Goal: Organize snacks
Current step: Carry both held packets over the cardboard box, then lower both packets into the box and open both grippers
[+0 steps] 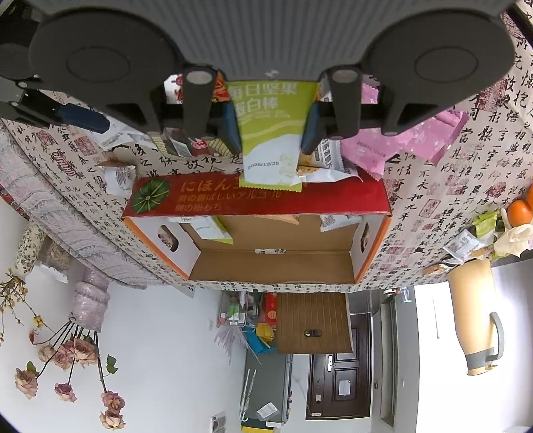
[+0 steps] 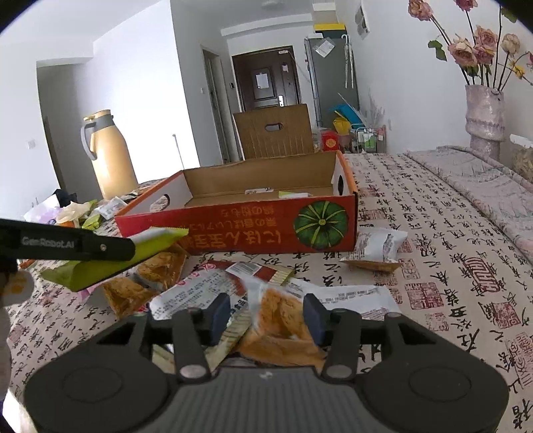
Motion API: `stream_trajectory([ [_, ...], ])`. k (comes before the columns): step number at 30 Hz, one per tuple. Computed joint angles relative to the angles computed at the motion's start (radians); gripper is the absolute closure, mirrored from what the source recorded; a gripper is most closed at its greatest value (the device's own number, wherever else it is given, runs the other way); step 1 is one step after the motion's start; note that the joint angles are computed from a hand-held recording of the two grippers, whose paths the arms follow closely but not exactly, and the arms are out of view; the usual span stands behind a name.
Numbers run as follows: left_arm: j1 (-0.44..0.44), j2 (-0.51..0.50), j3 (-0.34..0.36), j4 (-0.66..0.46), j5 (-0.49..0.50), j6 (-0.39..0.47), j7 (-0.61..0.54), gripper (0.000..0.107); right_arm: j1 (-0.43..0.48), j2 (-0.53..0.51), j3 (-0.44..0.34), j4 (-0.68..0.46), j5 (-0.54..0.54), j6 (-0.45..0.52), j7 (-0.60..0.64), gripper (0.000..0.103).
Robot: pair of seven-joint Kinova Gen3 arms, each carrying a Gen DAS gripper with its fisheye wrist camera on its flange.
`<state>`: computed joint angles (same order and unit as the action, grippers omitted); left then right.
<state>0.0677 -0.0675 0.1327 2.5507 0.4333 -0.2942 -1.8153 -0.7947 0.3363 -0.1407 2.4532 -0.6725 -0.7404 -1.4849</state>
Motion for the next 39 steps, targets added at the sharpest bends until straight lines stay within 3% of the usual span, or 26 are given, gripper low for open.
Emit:
stream_trajectory([
  [6, 0.002, 0.0, -0.006, 0.004, -0.023, -0.004, 0.02, 0.068, 0.039, 0.005, 0.004, -0.02, 0.034, 0.06, -0.032, 0.055],
  [8, 0.003, 0.0, -0.01, 0.006, -0.034, -0.006, 0.03, 0.068, 0.067, 0.003, -0.003, -0.018, 0.08, 0.076, -0.069, 0.072],
  [13, 0.002, -0.006, -0.018, 0.01, -0.068, -0.008, 0.058, 0.068, 0.05, -0.006, 0.004, 0.005, 0.086, 0.034, -0.091, 0.09],
  [25, -0.015, -0.036, -0.01, 0.001, -0.104, -0.026, 0.081, 0.068, 0.052, -0.048, 0.0, -0.006, 0.045, -0.031, -0.031, 0.09],
  [32, -0.028, -0.015, -0.002, -0.051, -0.084, -0.054, 0.056, 0.068, 0.101, -0.036, 0.013, -0.107, 0.084, 0.006, 0.026, 0.09],
  [39, -0.004, 0.08, -0.033, -0.16, 0.012, -0.083, -0.043, 0.068, 0.15, 0.013, 0.045, -0.26, 0.125, 0.106, 0.084, 0.09],
])
